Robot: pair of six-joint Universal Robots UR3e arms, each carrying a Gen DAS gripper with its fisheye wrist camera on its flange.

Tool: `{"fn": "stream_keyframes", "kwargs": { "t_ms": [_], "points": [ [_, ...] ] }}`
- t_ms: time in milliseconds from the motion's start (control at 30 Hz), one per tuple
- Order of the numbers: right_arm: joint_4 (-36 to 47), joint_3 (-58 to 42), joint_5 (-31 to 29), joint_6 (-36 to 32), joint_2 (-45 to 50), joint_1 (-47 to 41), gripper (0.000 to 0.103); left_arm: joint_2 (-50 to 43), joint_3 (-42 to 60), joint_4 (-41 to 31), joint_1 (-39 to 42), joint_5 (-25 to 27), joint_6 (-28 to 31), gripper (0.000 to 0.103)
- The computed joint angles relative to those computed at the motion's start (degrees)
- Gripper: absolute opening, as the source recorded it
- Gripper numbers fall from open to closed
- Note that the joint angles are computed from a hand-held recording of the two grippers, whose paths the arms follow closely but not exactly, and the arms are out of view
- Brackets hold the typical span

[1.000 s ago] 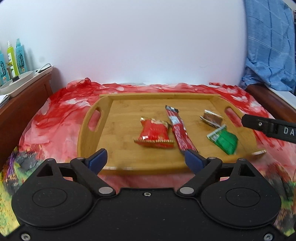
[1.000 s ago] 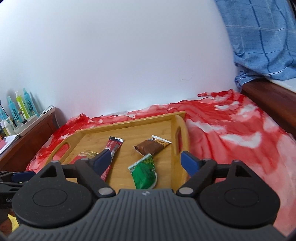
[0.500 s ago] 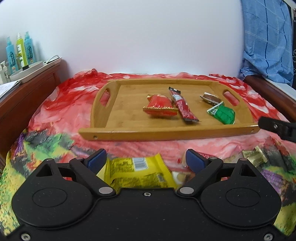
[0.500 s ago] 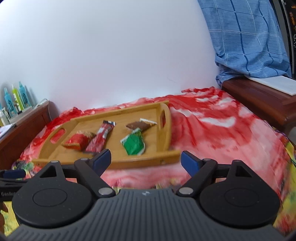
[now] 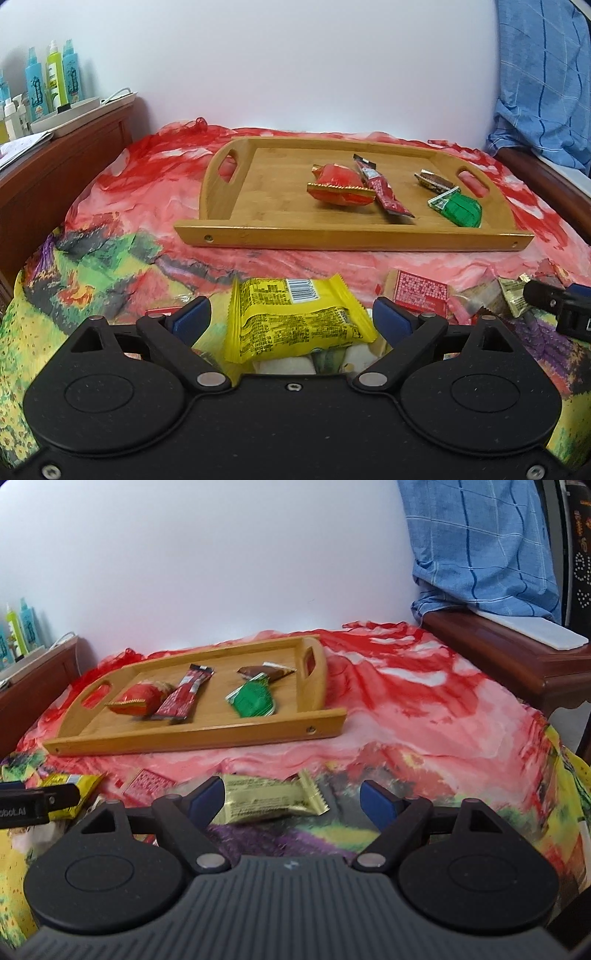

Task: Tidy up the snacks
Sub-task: 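Move both tools back toward the remaining snack pile, then grasp the yellow packet with the left tool while the right tool grasps the gold packet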

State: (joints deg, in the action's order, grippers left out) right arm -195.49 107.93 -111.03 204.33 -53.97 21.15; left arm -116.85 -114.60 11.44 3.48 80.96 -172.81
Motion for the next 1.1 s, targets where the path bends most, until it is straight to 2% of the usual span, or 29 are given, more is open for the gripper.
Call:
{"fn": "stream_keyframes", "kwargs": {
  "t_ms": [67,167,200,300,567,800,933,1100],
  "points": [
    [0.50,-0.77,0.02,-0.39,0.59,0.48,0.088,-0.21,0.16,-0.38,0.04,0.12,-0.53,0.093],
    [1.80,-2.27,0.44,-0.63,1.40,0.58,0.081,-0.50,0.47,-0.87,0.03,0.54,-2.23,0.080],
    [2.35,-2.75,0.27,-0.18,1.69,0.67,0.081,-0.54,0.62,-1.32,0.29,-0.04,-2.81,0.079],
    [3.41,-3.46,0.81,0.55,2.06,0.37,0.080,-0.93,0.45,-0.69,0.48,-0.77,-4.26,0.079],
    [3.66,-5.67,0.48,0.38,3.80,0.24,0.080,-2.44,1.44,0.46,-0.48,-0.05,-3.74,0.087],
    [4.72,-8.43,-0.02,-0.31,5.59,0.41,0.082,-2.93,1.89,0.18,-0.88,-0.77,-3.40,0.090],
    [4.71,-9.05,1.19,-1.25,6.15,0.29,0.088,-4.37,3.18,0.31,-2.46,2.06,-2.04,0.091],
    [6.56,-12.36,-1.17,-3.51,8.26,1.82,0.088,-4.44,3.06,0.13,-1.90,0.54,-2.32,0.087]
  ]
}}
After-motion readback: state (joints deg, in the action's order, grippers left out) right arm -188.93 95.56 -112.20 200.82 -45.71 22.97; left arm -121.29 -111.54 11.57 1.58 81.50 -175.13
